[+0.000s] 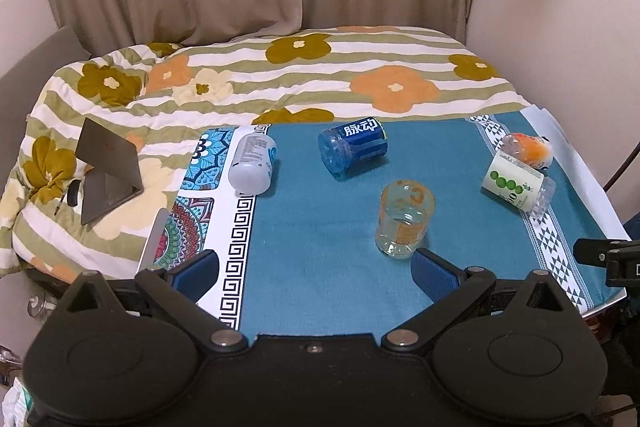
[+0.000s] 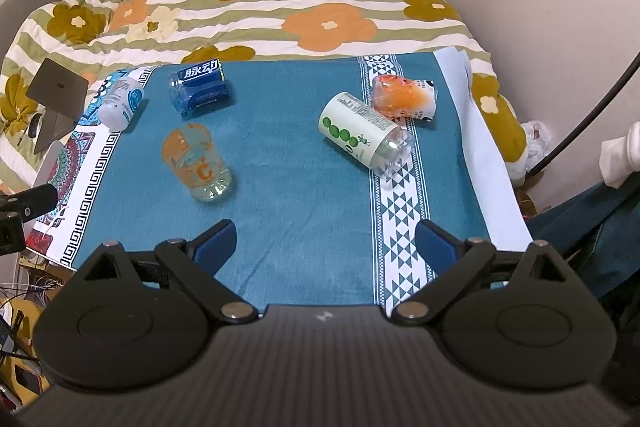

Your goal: Flip cup upright

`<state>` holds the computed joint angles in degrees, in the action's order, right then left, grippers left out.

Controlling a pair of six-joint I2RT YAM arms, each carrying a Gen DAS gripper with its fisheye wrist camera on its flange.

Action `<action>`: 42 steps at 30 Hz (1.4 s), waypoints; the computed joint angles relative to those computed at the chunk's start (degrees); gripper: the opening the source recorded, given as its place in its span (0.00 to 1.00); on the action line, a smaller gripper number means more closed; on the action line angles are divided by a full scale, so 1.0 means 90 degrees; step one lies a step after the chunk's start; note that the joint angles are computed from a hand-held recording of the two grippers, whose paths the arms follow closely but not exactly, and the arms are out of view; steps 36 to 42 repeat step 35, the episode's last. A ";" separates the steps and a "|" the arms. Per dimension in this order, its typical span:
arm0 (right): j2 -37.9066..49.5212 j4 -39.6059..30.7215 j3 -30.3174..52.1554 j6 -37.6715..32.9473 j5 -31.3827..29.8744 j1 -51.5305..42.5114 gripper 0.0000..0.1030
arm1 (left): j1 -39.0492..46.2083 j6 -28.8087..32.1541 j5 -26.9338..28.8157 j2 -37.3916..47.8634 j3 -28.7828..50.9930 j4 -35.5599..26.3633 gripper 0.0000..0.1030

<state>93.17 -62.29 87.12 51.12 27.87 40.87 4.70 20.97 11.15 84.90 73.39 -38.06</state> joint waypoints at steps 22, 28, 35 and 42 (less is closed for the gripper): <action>0.0002 0.0019 -0.0013 0.0032 0.0005 -0.0011 1.00 | -0.0031 -0.0017 0.0149 0.0020 0.0015 -0.0073 1.00; -0.0007 0.0029 -0.0028 0.0030 0.0006 -0.0011 1.00 | -0.0045 -0.0044 0.0090 -0.0010 -0.0035 0.0000 1.00; -0.0017 0.0047 -0.0039 -0.0001 0.0008 -0.0018 1.00 | -0.0017 -0.0070 0.0109 0.0021 -0.0055 0.0105 1.00; -0.0017 0.0047 -0.0039 -0.0001 0.0008 -0.0018 1.00 | -0.0017 -0.0070 0.0109 0.0021 -0.0055 0.0105 1.00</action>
